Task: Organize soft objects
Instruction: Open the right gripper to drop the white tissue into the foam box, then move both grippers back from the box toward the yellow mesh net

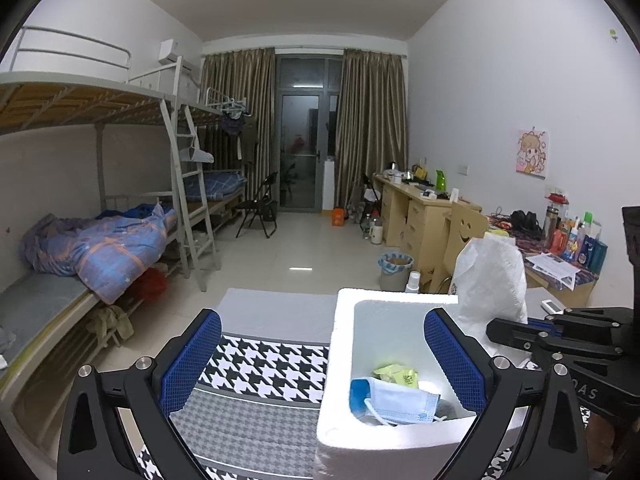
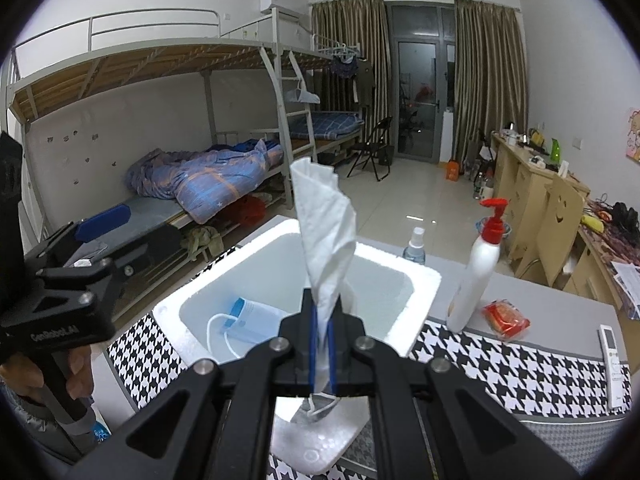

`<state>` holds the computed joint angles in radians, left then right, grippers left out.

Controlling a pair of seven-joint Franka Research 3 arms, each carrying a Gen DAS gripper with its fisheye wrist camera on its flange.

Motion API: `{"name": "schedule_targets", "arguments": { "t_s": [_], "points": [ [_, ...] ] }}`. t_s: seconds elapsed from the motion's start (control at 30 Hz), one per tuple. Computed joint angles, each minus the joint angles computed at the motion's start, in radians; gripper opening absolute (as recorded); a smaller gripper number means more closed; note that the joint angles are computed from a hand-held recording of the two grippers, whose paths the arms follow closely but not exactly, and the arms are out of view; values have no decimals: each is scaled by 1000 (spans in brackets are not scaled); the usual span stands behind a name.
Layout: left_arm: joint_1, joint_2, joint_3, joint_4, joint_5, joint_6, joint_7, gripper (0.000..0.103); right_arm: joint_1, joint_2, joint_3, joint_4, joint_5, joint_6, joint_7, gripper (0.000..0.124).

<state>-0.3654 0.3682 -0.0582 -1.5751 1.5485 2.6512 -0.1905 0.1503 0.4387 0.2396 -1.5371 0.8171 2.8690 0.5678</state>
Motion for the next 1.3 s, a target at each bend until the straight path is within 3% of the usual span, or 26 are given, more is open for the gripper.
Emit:
{"name": "schedule_targets", "arguments": {
  "t_s": [0.13, 0.4, 0.6, 0.97, 1.1, 1.3],
  "points": [
    [3, -8, 0, -15, 3, 3, -6, 102, 12, 15, -10, 9, -30, 1, 33, 54],
    [4, -11, -4, -23, 7, 0, -17, 102, -10, -5, 15, -16, 8, 18, 5, 55],
    [7, -13, -8, -25, 6, 6, -14, 102, -40, -30, 51, -47, 110, 51, -98, 71],
    [-12, -21, -24, -25, 28, -11, -12, 102, -41, -70, 36, -81, 252, 67, -210, 72],
    [-18, -23, -25, -25, 38, -11, -27, 102, -47, -92, 38, -107, 326, 77, -285, 74],
    [-27, -24, -30, -24, 48, -9, -23, 102, -48, -129, 42, -136, 538, 106, -492, 93]
  ]
}}
